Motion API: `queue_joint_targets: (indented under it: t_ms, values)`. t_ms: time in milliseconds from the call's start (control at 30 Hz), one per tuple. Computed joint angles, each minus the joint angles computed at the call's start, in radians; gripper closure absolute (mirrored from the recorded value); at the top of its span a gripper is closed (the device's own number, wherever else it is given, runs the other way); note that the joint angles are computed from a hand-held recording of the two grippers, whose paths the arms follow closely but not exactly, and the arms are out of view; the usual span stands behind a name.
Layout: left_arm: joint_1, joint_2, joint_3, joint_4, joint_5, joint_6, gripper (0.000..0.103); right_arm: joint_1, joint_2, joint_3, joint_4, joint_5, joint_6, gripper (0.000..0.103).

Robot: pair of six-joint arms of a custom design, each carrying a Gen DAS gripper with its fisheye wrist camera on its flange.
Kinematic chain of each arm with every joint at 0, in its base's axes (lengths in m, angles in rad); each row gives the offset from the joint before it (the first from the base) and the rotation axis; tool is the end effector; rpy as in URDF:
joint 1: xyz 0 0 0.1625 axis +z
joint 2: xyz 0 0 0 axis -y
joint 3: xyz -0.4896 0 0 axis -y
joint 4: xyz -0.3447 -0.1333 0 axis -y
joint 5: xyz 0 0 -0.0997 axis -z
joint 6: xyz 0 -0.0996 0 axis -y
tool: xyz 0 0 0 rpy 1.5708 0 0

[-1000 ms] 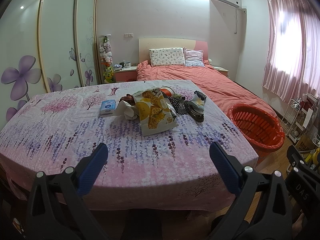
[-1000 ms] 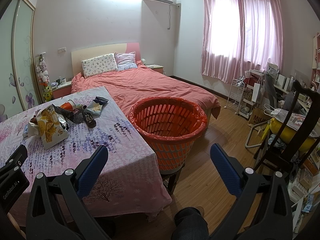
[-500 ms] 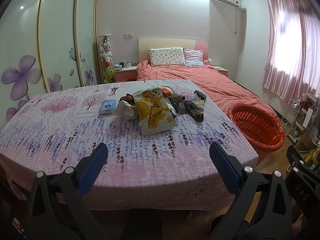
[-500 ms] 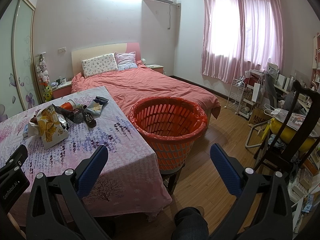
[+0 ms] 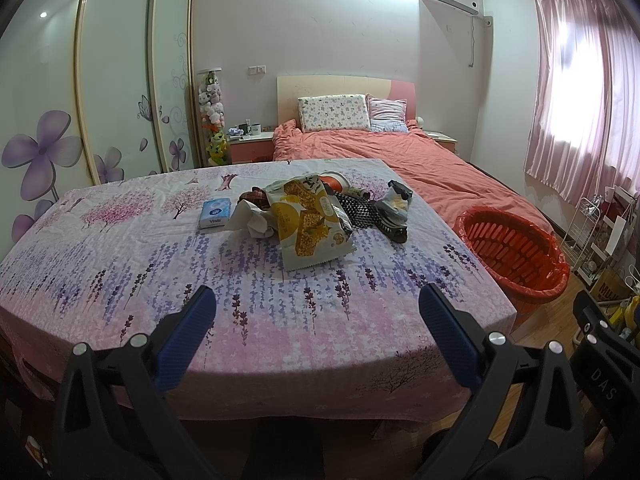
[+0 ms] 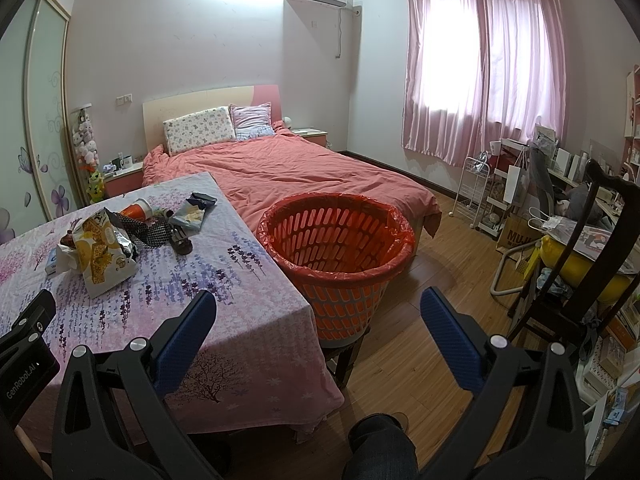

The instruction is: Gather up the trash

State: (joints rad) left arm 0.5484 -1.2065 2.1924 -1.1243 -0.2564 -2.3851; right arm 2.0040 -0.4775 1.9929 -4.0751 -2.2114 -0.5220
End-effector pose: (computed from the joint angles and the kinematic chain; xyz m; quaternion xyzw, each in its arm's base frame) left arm -0.1819 -0.3803 0.2303 -0.0646 0.7165 -0.5256 0.4541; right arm 0.3085 -0.4913 0.0827 0.2513 -0.8106 0.4377 0.2969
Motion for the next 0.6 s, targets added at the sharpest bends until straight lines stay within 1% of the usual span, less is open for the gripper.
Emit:
queue_joint_targets:
  t_ms: [500, 600]
  values:
    - [0.003, -0.001, -0.002, 0.004, -0.006, -0.005, 0.004, -0.002, 0.006, -0.004, -0.007, 0.005, -0.009, 0.002]
    - [0.025, -0.004, -0.015, 0.034, 0.000, -0.031, 0.004, -0.005, 0.013, -0.018, -0.020, 0.021, -0.034, 0.002]
